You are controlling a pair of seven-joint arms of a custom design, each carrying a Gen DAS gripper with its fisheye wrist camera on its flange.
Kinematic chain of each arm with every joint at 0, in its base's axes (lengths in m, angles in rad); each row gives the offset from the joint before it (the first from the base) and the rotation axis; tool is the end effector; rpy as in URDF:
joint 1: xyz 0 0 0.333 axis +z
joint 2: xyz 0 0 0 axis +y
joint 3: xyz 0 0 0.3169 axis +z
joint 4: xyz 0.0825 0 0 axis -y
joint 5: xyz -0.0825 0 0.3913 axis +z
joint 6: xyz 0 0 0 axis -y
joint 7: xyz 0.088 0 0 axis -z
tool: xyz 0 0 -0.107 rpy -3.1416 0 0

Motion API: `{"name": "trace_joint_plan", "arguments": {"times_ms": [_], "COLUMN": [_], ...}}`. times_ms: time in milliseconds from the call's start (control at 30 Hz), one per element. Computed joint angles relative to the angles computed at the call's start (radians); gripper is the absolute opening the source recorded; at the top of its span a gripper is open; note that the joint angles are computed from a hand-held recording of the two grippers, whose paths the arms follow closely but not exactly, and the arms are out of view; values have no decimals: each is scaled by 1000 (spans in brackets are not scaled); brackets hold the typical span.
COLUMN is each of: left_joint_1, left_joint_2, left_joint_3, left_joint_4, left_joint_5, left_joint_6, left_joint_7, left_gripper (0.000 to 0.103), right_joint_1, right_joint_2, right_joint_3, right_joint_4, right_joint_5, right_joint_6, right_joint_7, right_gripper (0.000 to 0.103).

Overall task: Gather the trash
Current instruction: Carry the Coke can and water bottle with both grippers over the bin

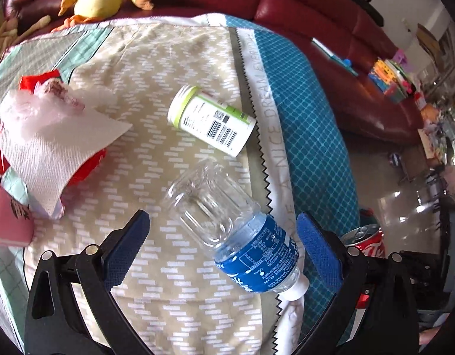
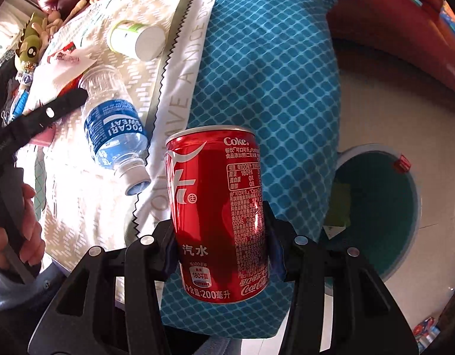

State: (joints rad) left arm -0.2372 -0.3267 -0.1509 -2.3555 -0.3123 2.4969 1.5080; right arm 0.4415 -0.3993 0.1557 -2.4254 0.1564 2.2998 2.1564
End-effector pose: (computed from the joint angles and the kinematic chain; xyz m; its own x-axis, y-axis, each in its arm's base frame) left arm 0.4537 -0.1882 0.5027 -0.1739 -0.9512 0.2551 -0.9105 0.0566 -0.4096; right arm 0.3726 0.2613 0.4776 -0.0596 -0.9753 -0.2127 -0.9794 0.0984 -0.1764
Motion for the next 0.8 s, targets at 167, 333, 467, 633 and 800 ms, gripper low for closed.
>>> {"name": "trace_joint_plan", "arguments": {"times_ms": [167, 333, 467, 633, 800], "left_joint_1": [22, -3, -27, -64, -138], "left_joint_2": [31, 76, 66, 30, 7], "left_joint_3": [-45, -79, -95, -91, -80], "left_joint_4": [5, 21, 0, -25, -21], "left_joint_5": [68, 152, 229, 255, 169], "left_joint_6": [-30, -21, 23, 40, 48], "left_joint_7": [-177, -228, -196, -126, 19], "left_gripper": [99, 95, 85, 85, 85], "right_joint_1": [-15, -11, -35, -62, -111], "right_joint_2": [-57, -154, -236, -296, -443], "right_joint_3": [-1, -13, -42, -37, -36], "right_joint_4": [-42, -120, -178, -232, -320], "right_joint_5": [-30, -14, -9, -1, -24], "right_joint_6": [31, 29, 24, 84, 75], "right_joint_7": [6, -2, -38, -10, 53], "right_gripper": [46, 46, 46, 46, 46]}}
